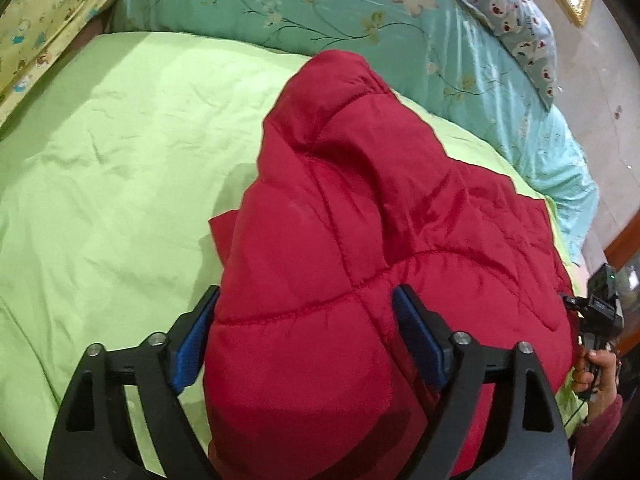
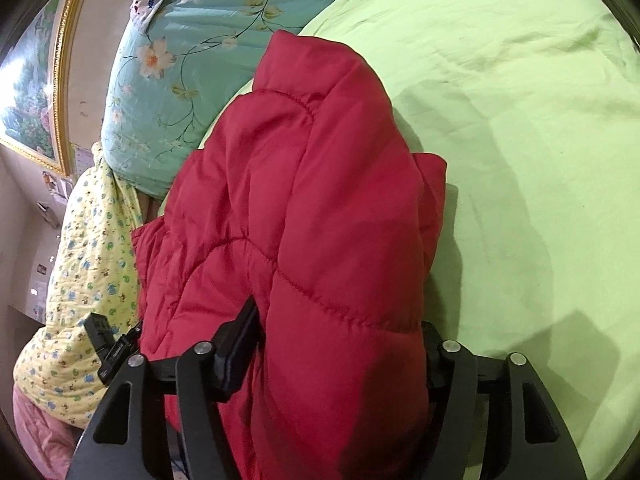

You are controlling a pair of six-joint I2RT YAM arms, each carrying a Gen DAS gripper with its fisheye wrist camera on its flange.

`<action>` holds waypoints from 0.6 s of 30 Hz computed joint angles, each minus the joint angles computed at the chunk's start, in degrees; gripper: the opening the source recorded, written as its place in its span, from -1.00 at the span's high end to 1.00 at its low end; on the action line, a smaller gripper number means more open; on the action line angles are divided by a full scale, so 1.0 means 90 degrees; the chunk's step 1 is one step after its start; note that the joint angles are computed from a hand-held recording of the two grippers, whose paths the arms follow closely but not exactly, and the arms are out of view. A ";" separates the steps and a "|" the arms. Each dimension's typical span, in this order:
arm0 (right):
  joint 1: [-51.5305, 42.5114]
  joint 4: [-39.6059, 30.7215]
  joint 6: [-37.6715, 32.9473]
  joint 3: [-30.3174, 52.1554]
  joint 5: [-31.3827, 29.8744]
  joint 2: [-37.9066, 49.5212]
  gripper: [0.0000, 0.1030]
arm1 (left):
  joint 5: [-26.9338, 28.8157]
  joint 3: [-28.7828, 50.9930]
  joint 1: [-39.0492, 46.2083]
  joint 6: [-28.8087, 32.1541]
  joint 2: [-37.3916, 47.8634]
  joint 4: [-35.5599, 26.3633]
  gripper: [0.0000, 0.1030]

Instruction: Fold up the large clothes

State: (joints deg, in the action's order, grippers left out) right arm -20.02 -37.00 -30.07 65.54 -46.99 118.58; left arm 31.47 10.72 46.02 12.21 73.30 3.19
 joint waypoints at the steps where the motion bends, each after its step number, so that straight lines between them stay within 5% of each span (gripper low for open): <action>1: 0.0009 0.0190 0.0093 -0.0105 0.0050 -0.0065 -0.41 | -0.0042 -0.0025 0.0035 -0.0021 0.0013 0.0051 -0.76; 10: -0.0051 0.1246 0.0676 -0.1031 0.0369 -0.0903 -0.61 | -0.1110 -0.0491 -0.0417 -0.0854 -0.2439 -0.1030 -0.77; 18: -0.0086 0.1866 0.0951 -0.1686 0.0643 -0.1731 -0.61 | -0.0957 -0.0498 -0.0101 -0.0842 -0.3950 -0.2369 -0.77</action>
